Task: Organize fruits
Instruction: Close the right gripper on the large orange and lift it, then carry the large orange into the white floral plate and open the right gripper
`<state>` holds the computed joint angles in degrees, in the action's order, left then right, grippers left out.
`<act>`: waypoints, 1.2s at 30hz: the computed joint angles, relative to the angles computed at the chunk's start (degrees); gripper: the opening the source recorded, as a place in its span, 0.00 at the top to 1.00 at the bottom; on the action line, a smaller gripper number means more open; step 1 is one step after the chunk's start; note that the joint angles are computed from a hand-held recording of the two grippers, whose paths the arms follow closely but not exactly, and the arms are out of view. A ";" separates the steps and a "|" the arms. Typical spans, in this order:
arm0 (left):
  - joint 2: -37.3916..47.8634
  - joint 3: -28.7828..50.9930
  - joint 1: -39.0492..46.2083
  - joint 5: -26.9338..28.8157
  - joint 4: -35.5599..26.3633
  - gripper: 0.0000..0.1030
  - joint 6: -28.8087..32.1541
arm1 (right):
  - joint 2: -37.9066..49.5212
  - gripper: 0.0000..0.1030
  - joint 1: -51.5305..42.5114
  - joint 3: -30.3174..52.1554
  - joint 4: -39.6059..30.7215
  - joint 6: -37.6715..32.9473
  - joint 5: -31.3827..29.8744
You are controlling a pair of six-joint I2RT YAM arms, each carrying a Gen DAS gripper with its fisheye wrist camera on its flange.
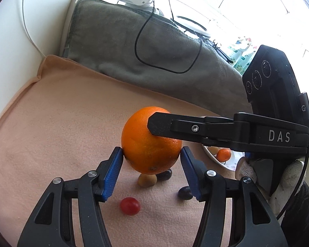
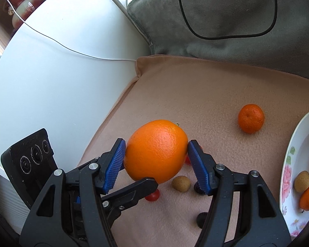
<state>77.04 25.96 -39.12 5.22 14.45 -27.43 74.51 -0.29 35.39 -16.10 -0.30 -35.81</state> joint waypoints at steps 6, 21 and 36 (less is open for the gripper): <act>1.72 3.13 -4.73 -2.65 -0.73 0.45 -0.86 | -4.32 0.36 -6.64 -1.26 -4.48 -4.31 -3.09; 9.86 13.53 -16.85 -7.54 -2.52 0.45 -1.83 | -7.49 0.36 -32.00 1.28 -22.98 -24.89 -13.45; 22.06 26.43 -24.58 -7.92 -4.24 0.45 -2.27 | 5.75 0.36 -55.66 10.68 -39.99 -50.23 -17.32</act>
<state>99.10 52.39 -63.71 -2.70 10.21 -29.71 80.26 -55.95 46.07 -56.09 -50.53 -53.14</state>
